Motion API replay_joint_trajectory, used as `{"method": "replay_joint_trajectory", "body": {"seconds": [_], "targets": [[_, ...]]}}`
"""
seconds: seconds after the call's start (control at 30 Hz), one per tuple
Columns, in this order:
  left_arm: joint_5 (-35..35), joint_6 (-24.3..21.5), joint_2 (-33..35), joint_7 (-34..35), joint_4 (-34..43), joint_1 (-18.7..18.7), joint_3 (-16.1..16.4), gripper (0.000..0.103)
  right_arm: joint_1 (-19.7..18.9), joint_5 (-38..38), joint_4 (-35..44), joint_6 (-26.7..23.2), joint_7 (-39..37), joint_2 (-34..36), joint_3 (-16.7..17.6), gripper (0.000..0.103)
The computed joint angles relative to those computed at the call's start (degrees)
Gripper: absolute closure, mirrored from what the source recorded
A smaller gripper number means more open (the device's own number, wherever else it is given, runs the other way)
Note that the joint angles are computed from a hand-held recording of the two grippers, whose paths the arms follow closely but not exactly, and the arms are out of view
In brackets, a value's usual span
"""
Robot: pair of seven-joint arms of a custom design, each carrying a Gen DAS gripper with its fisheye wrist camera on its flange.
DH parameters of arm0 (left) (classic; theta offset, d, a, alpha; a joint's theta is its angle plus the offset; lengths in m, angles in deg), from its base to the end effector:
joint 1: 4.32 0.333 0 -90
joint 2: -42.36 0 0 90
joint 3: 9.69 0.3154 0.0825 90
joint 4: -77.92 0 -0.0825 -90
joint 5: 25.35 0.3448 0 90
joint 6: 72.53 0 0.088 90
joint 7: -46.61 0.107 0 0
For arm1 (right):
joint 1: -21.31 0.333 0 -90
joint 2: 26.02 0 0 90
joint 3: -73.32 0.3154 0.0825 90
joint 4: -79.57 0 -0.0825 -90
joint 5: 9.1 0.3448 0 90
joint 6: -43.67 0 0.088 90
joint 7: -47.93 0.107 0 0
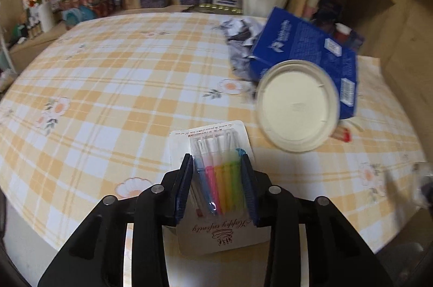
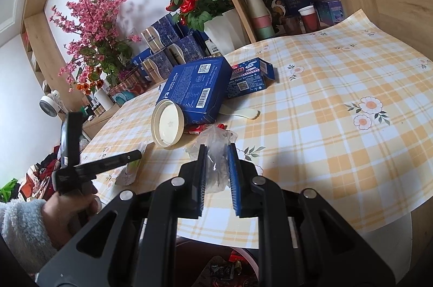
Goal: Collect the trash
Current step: 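Lift the plastic bag with the right tool while the left tool regrips the candle card, then carry the plastic bag over the bin and open the right tool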
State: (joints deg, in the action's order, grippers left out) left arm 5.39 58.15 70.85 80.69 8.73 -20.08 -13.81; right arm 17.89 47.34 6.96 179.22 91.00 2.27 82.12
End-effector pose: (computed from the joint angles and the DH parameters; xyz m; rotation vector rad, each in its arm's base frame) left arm 0.6745 -0.2159 0.5682 -2.1202 1.3824 -0.6638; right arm 0.7079 0.0475 0.5584 -1.6866 1.1843 -0.1316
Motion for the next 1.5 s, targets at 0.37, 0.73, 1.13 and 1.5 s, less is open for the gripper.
{"method": "replay_joint_trajectory", "body": {"seconds": [0.37, 0.73, 1.13, 1.5], "targets": [[-0.20, 8.99, -7.39, 1.99, -9.95, 0.53, -2.19, 0.068, 0.89, -1.41, -1.09, 0.65, -1.00, -0.72, -0.15, 0.084], [1.37, 18.05, -19.40, 0.41, -25.25, 1.01, -4.86, 0.068, 1.37, -0.97, -7.84, -2.32, -3.52, -5.90, -1.03, 0.084], [5.61, 26.43, -28.20, -5.76, -38.28, 2.50, -7.45, 0.068, 6.76, -6.83, -25.56, -8.83, -8.68, -18.01, -5.27, 0.084], [4.70, 30.46, -29.78, -8.20, -43.88, 3.70, -8.37, 0.068, 9.78, -20.76, -25.47, -11.03, -0.37, -15.21, -7.17, 0.077]]}}
